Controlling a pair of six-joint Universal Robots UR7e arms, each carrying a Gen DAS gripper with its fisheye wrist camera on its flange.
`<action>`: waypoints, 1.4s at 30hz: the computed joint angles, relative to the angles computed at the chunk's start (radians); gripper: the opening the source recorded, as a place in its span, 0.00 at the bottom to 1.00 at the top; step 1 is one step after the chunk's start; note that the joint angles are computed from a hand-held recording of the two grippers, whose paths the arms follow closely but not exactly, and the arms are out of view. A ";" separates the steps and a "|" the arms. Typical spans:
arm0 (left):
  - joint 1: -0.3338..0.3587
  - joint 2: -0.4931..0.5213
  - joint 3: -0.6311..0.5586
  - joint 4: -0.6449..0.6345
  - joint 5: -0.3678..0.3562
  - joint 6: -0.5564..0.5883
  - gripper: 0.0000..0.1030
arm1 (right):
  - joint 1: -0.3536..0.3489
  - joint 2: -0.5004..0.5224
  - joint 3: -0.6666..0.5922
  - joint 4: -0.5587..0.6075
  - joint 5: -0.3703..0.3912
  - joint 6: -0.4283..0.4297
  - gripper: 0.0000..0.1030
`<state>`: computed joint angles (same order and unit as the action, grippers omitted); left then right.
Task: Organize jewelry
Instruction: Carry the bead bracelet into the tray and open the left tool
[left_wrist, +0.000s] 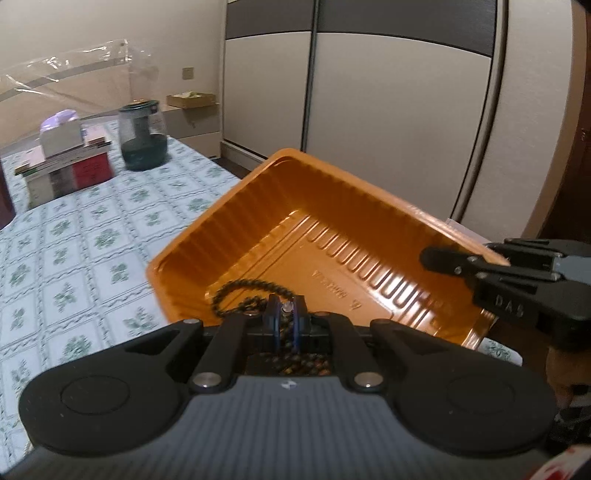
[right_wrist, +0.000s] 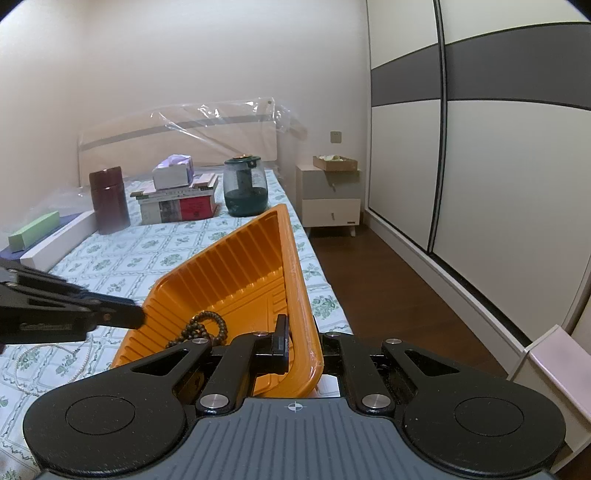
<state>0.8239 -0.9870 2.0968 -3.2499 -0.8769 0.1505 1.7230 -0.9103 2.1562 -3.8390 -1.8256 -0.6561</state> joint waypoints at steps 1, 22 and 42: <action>0.002 0.007 -0.008 0.003 -0.005 0.001 0.05 | -0.001 -0.001 0.000 0.002 0.000 0.001 0.07; 0.022 0.069 -0.077 0.042 -0.047 -0.001 0.06 | -0.001 0.001 -0.005 0.008 -0.004 0.009 0.07; 0.020 -0.012 0.005 0.039 0.056 -0.033 0.23 | -0.001 0.004 -0.008 0.010 -0.008 0.008 0.07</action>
